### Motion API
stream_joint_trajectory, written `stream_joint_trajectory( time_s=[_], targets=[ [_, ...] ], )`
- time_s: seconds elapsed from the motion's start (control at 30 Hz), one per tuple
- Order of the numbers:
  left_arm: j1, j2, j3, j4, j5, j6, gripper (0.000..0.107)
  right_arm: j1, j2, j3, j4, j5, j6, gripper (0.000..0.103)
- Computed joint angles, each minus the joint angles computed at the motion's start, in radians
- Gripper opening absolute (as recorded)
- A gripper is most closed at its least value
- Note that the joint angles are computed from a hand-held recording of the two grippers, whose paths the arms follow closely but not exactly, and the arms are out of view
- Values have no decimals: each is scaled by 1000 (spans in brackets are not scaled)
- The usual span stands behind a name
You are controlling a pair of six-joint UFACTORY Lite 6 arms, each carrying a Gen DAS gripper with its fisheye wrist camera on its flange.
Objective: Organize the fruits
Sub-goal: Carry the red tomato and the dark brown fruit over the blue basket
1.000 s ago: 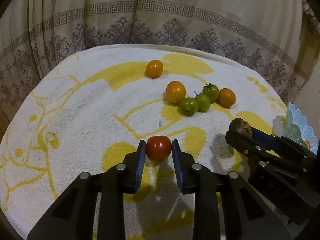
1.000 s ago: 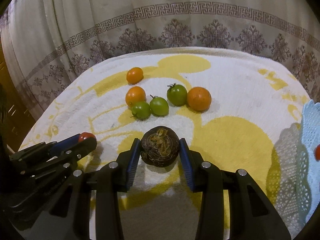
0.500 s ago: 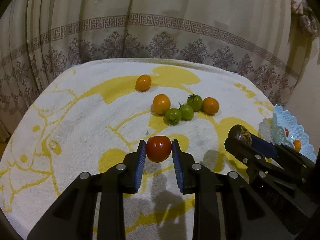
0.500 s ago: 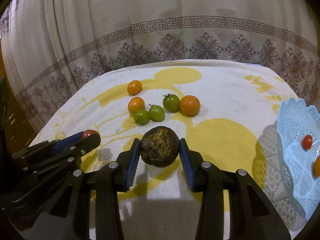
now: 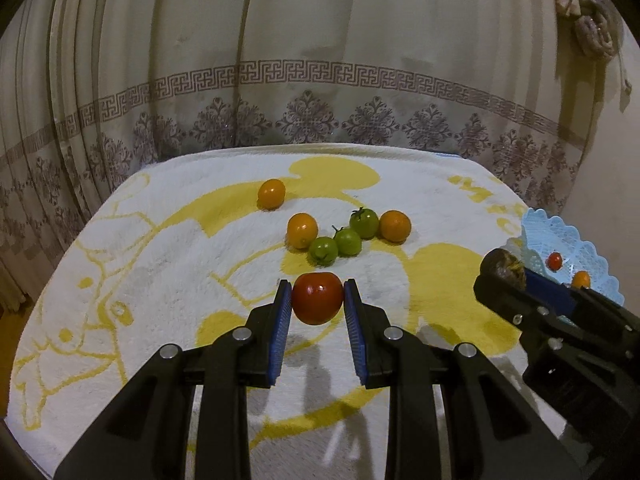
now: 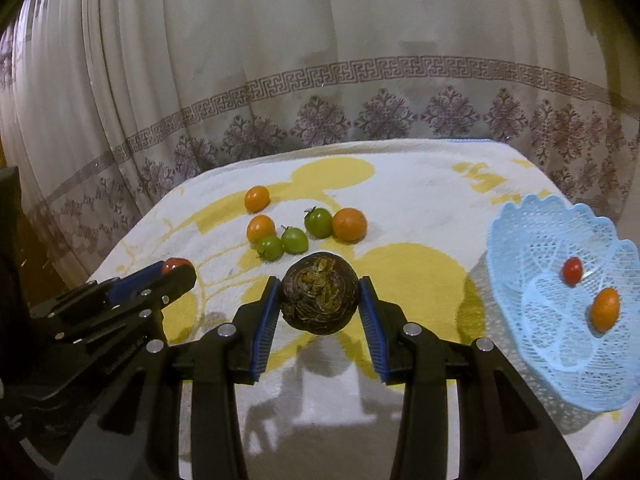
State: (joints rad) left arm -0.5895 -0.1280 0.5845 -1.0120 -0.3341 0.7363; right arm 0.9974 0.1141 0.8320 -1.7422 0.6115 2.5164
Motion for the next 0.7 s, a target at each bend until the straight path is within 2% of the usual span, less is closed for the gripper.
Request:
stream_joint_trajectory(
  time_s=[0.3,0.7],
  targets=[
    [-106,-30,16,-198,-49,181,27,18,-161,-123,56,60,-30,41],
    [-278,55,148,-361,-111,344,27,-39,-433,-328,179,104,-155,41]
  ],
)
